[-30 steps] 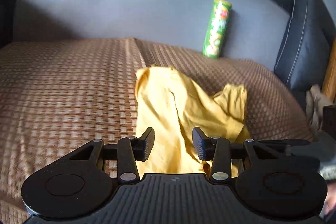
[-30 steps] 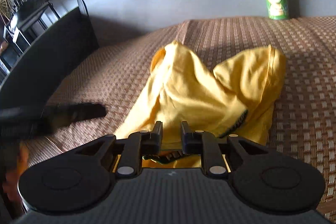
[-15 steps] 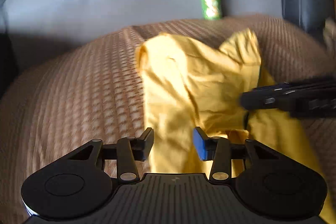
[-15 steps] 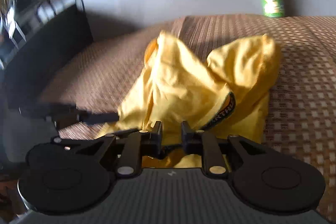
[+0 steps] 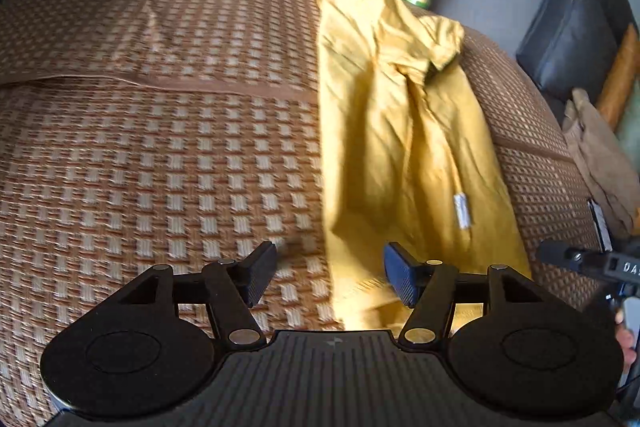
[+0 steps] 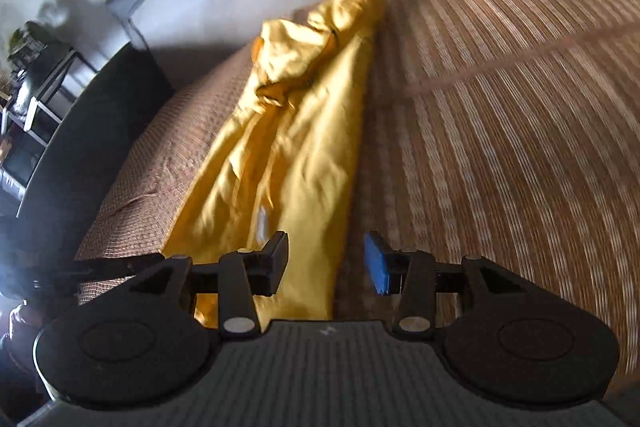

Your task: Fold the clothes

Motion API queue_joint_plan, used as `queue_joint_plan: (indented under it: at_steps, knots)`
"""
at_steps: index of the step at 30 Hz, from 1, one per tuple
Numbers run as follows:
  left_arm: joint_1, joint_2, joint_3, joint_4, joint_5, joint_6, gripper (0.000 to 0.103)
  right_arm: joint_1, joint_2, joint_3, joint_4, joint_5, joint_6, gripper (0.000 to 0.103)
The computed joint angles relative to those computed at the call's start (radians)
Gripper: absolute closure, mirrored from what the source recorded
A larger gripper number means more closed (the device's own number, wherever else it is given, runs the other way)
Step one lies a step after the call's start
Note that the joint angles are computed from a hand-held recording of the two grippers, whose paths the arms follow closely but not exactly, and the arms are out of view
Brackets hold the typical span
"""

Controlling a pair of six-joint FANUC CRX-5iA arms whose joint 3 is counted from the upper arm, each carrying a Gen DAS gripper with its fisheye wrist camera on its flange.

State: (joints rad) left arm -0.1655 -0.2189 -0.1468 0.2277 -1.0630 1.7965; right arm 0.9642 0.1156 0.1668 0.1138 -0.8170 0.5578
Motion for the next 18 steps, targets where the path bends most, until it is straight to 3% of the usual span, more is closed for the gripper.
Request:
queue_joint_plan:
  at_steps: [3,4,6,8,10,11,12,18]
  knots:
    - [-0.025,0.011,0.007,-0.002,0.008,-0.002,0.025,0.015,-0.041,-0.067,-0.034,0.051,-0.069,0.055]
    - [-0.014,0.008,-0.015,0.051,0.024,-0.026,0.028,0.02,-0.052,-0.089,-0.043,0.083,-0.091,0.055]
    - [0.007,0.006,-0.063,0.166,0.052,-0.074,0.039,0.021,-0.053,-0.097,-0.075,0.12,-0.115,0.055]
    - [-0.009,0.02,-0.048,0.137,0.051,-0.036,0.052,0.018,-0.04,-0.086,-0.111,0.143,-0.113,0.055]
    - [-0.008,0.025,-0.045,0.127,0.043,-0.007,0.099,0.011,-0.019,-0.065,-0.152,0.155,-0.101,0.058]
    - [0.0,0.015,-0.057,0.139,0.045,0.002,0.101,0.007,-0.006,-0.045,-0.168,0.142,-0.09,0.075]
    - [0.01,0.001,-0.073,0.155,0.048,0.01,0.103,0.003,0.005,-0.022,-0.184,0.118,-0.071,0.098]
    - [0.035,-0.096,-0.175,0.233,0.074,-0.01,0.103,-0.001,-0.047,-0.03,-0.155,0.108,-0.014,0.098]
